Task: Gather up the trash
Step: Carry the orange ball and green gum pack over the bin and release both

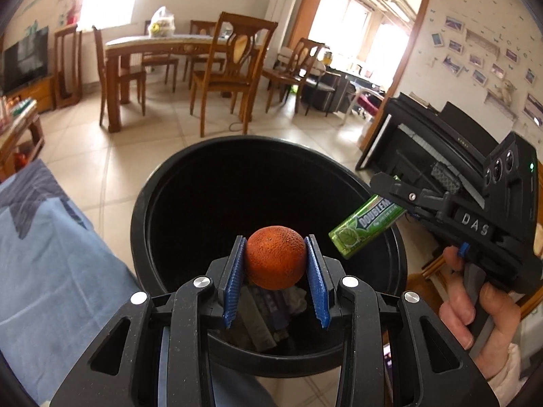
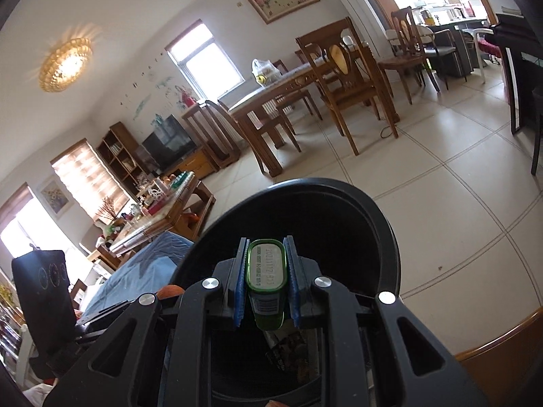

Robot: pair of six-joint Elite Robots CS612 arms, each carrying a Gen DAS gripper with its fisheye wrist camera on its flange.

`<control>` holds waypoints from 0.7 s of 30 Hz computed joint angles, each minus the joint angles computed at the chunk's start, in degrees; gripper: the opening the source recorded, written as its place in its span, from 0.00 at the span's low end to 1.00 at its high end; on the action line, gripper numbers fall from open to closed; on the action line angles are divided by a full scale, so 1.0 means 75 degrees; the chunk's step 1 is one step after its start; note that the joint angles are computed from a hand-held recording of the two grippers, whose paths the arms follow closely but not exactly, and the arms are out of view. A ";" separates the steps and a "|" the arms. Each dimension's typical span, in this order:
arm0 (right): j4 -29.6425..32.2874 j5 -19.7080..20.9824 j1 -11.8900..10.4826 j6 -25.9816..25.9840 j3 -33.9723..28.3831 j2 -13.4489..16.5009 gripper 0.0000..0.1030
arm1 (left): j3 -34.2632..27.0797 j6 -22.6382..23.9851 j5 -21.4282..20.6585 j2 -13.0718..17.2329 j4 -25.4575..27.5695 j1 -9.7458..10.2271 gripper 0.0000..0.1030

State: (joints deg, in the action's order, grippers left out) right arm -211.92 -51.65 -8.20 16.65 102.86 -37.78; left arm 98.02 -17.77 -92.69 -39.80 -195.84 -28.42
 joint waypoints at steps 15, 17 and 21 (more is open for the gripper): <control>0.0263 -0.0233 0.0067 -0.0123 0.0238 -0.0226 0.38 | 0.0328 0.0285 0.1099 -0.0257 -0.0170 -0.0279 0.78; 0.0121 -0.0310 0.0085 -0.0101 0.0308 -0.0270 0.60 | 0.0450 0.0461 0.1201 -0.0334 -0.0388 -0.0289 0.78; 0.0105 -0.0330 0.0145 -0.0252 0.0399 -0.0385 0.61 | 0.0742 0.0544 0.1281 -0.0536 -0.0636 -0.0328 0.82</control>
